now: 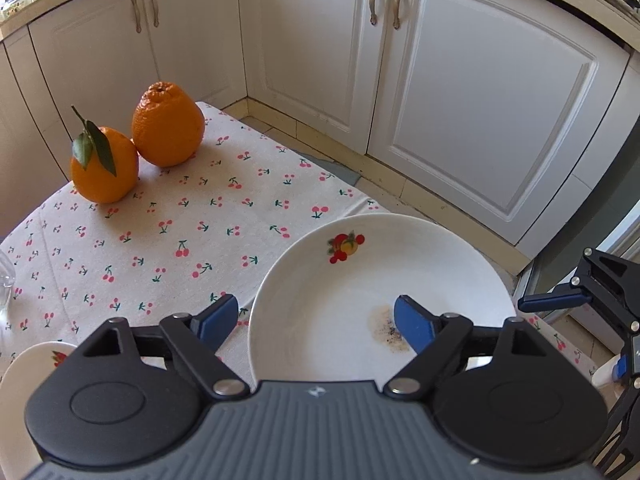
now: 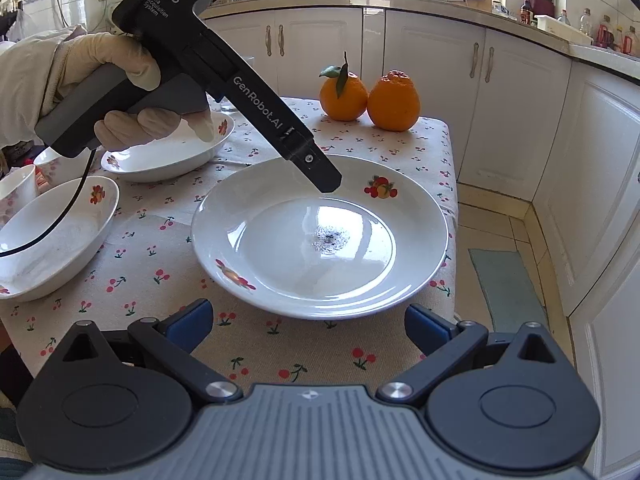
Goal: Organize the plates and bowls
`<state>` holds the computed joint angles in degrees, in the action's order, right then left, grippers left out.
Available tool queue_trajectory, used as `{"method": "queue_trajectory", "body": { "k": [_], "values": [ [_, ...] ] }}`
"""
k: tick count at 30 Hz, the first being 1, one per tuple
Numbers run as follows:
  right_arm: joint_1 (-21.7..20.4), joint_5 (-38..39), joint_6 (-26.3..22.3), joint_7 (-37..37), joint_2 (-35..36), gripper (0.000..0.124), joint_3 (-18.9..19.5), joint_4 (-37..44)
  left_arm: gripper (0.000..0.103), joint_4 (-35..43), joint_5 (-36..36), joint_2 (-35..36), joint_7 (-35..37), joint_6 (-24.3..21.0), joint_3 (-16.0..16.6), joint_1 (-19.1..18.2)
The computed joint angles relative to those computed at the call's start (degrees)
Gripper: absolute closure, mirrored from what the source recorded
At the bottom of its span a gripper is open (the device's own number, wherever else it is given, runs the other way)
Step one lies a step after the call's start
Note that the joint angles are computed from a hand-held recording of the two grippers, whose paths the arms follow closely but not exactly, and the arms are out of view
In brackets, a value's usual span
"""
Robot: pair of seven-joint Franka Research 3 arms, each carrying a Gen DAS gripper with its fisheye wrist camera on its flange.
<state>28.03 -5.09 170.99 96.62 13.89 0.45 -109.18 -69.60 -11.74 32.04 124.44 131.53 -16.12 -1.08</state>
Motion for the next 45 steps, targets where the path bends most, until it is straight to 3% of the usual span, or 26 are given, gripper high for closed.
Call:
{"method": "queue_trajectory", "body": {
  "k": [3,10,14,18,22,26,33,38,45],
  "values": [
    [3.83,-5.99,1.28,7.23,-1.9,0.021,-3.88,-1.91,0.014,-6.79,-2.06,-4.86,1.32,4.1,-0.62,1.46],
    [7.17,-19.92,1.84,21.38,-4.7,0.021,-6.28,-3.69,0.011,-20.58,-7.17,-16.06,4.18,9.8,0.2,3.06],
    [7.6,-27.44,1.18,29.08,-5.81,0.021,-5.87,-3.82,0.011,-27.63,-11.79,-22.01,7.63,12.05,1.37,3.19],
    [7.25,-34.6,0.5,35.61,-6.76,0.021,-4.8,-3.9,0.008,-36.52,-15.79,-28.56,11.72,18.43,3.46,1.72],
    [5.96,-38.92,0.28,40.4,-7.58,0.021,-2.65,-4.26,0.008,-43.9,-21.2,-34.52,15.75,21.53,6.44,-0.45],
    [4.33,-42.79,-0.43,44.75,-8.1,0.021,-0.38,-4.38,0.007,-50.87,-23.41,-39.5,15.99,25.22,9.54,-2.93],
    [2.93,-49.56,-1.63,53.54,-8.78,0.021,2.05,-4.47,0.006,-64.18,-20.76,-47.47,11.51,35.54,13.22,-5.98],
    [2.06,-50.29,-1.01,55.92,-8.79,0.021,3.38,-4.89,0.005,-71.53,-19.25,-52.89,7.98,37.06,17.44,-8.21],
    [2.15,-41.23,0.56,46.53,-7.2,0.021,4.25,-4.49,0.004,-79.15,-12.44,-58.16,1.73,38.23,20.34,-7.19]
  ]
}}
